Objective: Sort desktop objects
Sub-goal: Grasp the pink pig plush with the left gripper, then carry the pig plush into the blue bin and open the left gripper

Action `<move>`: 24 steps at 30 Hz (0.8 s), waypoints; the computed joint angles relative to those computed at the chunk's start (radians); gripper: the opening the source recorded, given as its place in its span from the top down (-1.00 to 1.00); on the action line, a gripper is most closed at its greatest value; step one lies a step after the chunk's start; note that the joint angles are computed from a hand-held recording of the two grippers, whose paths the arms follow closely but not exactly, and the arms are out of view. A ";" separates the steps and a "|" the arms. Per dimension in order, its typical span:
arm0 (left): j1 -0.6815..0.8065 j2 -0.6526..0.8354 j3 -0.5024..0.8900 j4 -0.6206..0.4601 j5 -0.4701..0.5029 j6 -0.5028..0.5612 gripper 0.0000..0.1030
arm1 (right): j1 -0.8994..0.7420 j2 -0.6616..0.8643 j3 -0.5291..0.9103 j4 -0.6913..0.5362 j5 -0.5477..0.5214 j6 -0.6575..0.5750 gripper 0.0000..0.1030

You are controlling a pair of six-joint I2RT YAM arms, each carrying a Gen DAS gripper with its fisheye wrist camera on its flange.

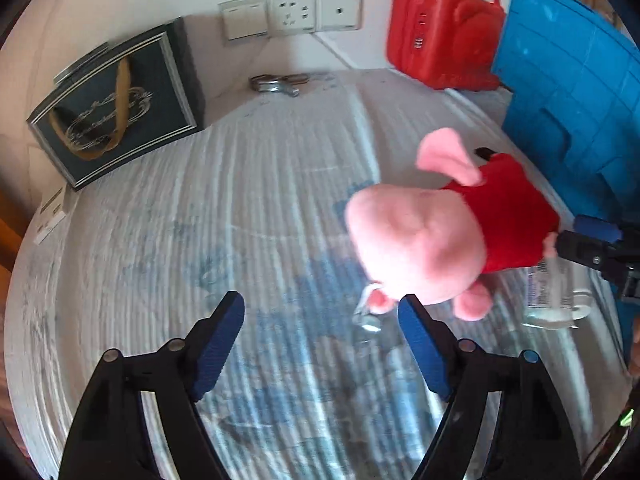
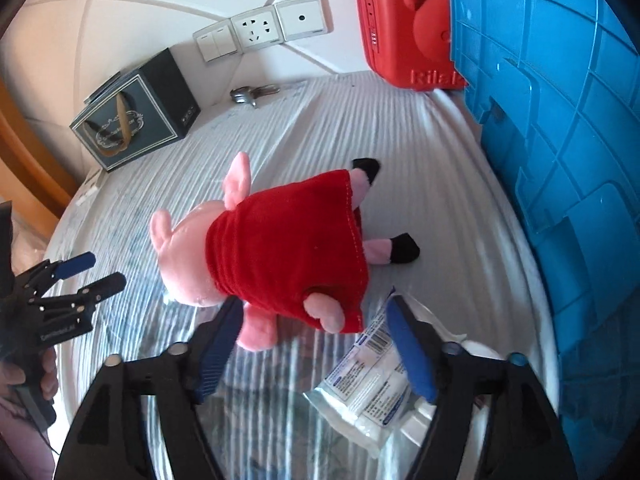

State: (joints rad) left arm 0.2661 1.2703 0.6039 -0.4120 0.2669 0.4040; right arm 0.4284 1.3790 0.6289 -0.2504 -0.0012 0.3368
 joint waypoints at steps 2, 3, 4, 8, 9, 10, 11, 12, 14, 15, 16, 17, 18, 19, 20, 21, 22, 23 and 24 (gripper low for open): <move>-0.095 0.018 -0.008 0.028 -0.019 -0.033 -0.57 | -0.006 -0.002 0.008 -0.004 0.005 -0.012 -0.68; -0.144 0.047 -0.007 0.051 -0.046 -0.055 -0.57 | -0.012 0.007 0.016 -0.001 -0.003 -0.020 -0.75; -0.173 0.092 0.004 0.073 -0.063 -0.064 -0.57 | -0.022 0.019 0.023 0.006 -0.018 -0.031 -0.95; -0.223 0.235 0.055 0.100 -0.033 -0.058 -0.58 | -0.042 0.113 0.062 0.047 -0.043 -0.079 -1.00; -0.244 0.262 0.063 0.112 -0.054 -0.055 -0.62 | -0.045 0.138 0.070 0.064 -0.047 -0.092 -1.00; -0.265 0.289 0.069 0.126 -0.083 -0.050 -0.65 | -0.049 0.171 0.086 0.072 -0.053 -0.106 -1.00; -0.282 0.314 0.073 0.146 -0.111 -0.053 -0.66 | -0.053 0.218 0.112 0.071 -0.063 -0.124 -1.00; -0.290 0.340 0.082 0.160 -0.122 -0.056 -0.66 | -0.056 0.259 0.135 0.066 -0.060 -0.132 -1.00; -0.287 0.375 0.102 0.180 -0.121 -0.069 -0.66 | -0.079 0.309 0.156 0.092 -0.089 -0.144 -1.00; -0.285 0.388 0.115 0.174 -0.107 -0.077 -0.66 | -0.102 0.324 0.159 0.111 -0.132 -0.143 -1.00; -0.281 0.397 0.124 0.172 -0.089 -0.081 -0.66 | -0.120 0.336 0.165 0.117 -0.161 -0.139 -1.00; -0.281 0.402 0.127 0.176 -0.083 -0.085 -0.58 | -0.132 0.348 0.175 0.118 -0.188 -0.139 -1.00; -0.289 0.403 0.125 0.185 -0.095 -0.087 -0.51 | -0.139 0.364 0.186 0.114 -0.212 -0.146 -0.99; -0.297 0.390 0.115 0.195 -0.113 -0.089 -0.47 | -0.136 0.373 0.189 0.114 -0.218 -0.147 -0.63; -0.295 0.371 0.107 0.189 -0.107 -0.085 -0.41 | -0.141 0.376 0.188 0.121 -0.259 -0.153 -0.45; -0.294 0.353 0.102 0.179 -0.104 -0.088 -0.39 | -0.131 0.362 0.188 0.112 -0.246 -0.143 -0.43; -0.290 0.324 0.090 0.170 -0.100 -0.091 -0.39 | -0.115 0.345 0.191 0.093 -0.217 -0.142 -0.39; -0.281 0.297 0.085 0.155 -0.091 -0.090 -0.39 | -0.106 0.322 0.186 0.083 -0.206 -0.138 -0.37; -0.274 0.261 0.079 0.135 -0.084 -0.088 -0.39 | -0.099 0.294 0.175 0.079 -0.202 -0.131 -0.37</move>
State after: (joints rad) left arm -0.0081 1.5316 0.6831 -0.2766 0.1825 0.3160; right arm 0.3294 1.6730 0.8044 -0.1718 -0.2029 0.2054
